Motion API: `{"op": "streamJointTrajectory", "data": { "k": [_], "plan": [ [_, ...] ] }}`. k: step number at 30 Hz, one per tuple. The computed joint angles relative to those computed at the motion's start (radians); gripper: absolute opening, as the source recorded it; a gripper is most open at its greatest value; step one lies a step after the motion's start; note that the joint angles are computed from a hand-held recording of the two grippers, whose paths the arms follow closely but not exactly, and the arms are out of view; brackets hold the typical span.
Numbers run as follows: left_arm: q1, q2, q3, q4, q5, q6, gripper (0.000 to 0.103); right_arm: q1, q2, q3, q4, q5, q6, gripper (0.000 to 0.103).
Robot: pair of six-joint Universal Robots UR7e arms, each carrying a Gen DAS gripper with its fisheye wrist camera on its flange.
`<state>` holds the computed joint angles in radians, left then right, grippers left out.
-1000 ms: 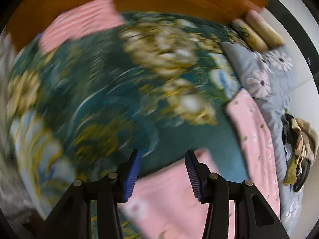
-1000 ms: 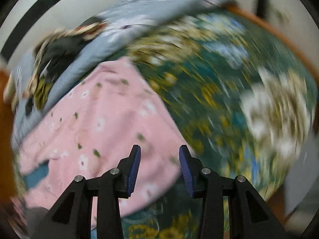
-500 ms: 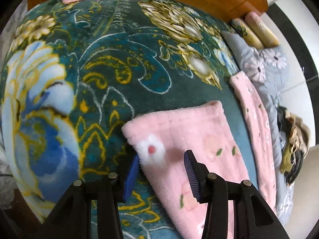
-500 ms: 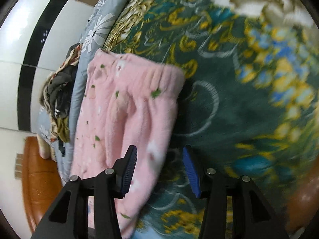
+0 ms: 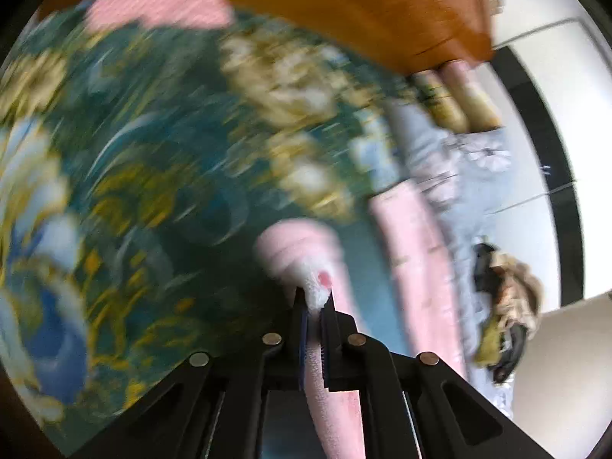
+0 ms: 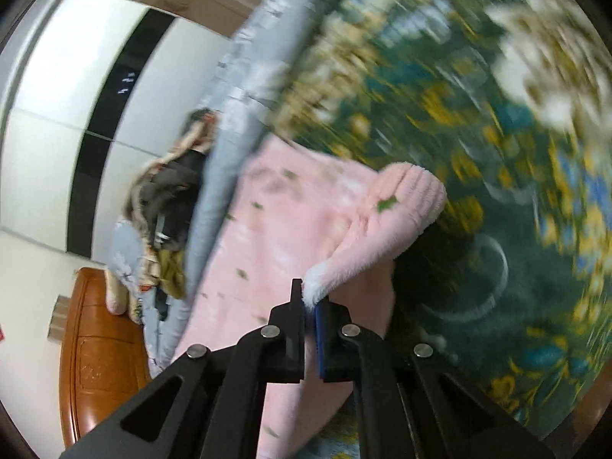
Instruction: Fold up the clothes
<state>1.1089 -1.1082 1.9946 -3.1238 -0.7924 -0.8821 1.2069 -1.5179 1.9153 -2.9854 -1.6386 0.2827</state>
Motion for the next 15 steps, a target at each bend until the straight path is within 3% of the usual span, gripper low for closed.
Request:
{"op": "streamJointTrajectory", "data": {
  "k": [4,6,11,15],
  "plan": [
    [-0.017,0.015,-0.102,-0.035,-0.05,0.109,0.006,0.028,-0.022,-0.023,-0.032,0.029,-0.019,0.004],
    [-0.037,0.002,-0.109,-0.029,-0.042,0.131,0.006,0.04,-0.044,-0.01,-0.038,0.027,-0.034,0.004],
    [-0.039,-0.05,-0.093,0.084,-0.049,-0.004,0.006,0.031,-0.083,0.005,-0.002,0.06,-0.033,0.004],
    [-0.014,-0.007,-0.187,0.237,-0.051,-0.108,0.006,0.072,-0.01,-0.093,0.056,0.012,-0.057,0.004]
  ]
}}
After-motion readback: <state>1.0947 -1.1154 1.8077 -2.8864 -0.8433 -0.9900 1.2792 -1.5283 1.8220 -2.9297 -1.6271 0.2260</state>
